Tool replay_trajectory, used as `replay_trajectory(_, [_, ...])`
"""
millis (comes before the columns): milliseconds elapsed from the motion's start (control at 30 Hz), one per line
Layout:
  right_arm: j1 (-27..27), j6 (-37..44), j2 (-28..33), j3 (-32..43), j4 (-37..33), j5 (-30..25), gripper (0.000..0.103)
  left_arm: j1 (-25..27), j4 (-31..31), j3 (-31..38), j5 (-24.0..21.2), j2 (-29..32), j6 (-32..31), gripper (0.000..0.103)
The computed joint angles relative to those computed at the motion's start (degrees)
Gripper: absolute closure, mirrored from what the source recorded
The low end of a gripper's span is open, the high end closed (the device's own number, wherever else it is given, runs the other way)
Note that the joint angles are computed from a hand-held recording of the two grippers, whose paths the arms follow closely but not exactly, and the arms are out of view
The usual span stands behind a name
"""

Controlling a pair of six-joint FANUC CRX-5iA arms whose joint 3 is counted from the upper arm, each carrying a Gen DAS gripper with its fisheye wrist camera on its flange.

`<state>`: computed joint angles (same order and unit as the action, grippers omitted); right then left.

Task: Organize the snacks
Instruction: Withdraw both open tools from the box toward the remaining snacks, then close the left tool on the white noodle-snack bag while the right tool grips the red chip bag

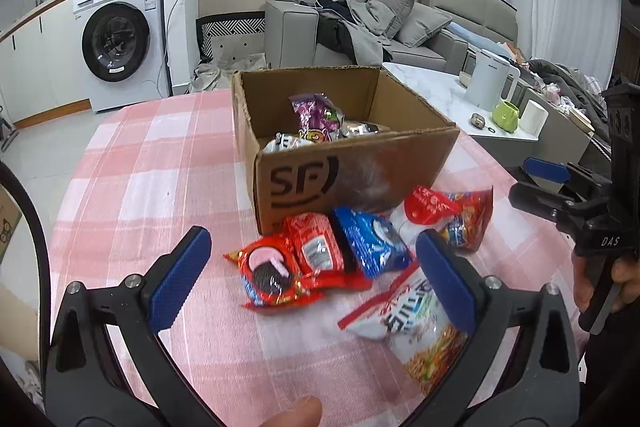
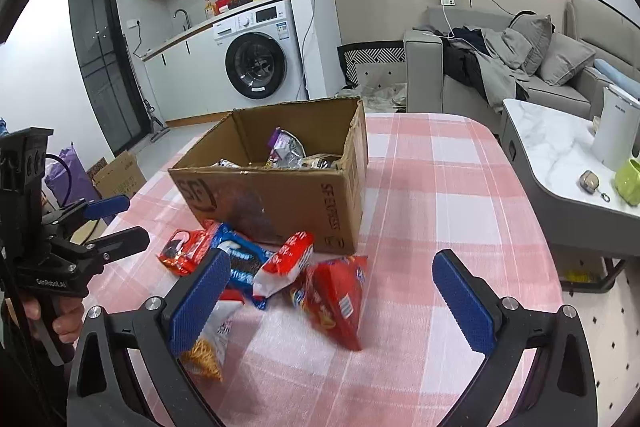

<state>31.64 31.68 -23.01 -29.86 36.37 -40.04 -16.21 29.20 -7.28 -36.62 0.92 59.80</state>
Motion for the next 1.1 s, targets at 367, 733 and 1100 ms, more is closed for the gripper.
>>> replay_trajectory(367, [2.6,-0.6,-1.3,-1.1,0.0,-3.5,0.000,-0.7,-0.4,-3.1,-1.8,-2.8,-1.0,0.001])
replay_trajectory(733, [3.5,1.9,-0.1,-0.3,-2.0,-4.4,0.000,-2.4,0.0,-4.2,-5.0,-2.8,-2.1,0.001])
replay_trajectory(1100, [2.0,2.1,1.2,-0.2,-3.4,-3.7,0.000,-3.7,-1.3,-1.8,-8.0,0.4,3.7,0.001])
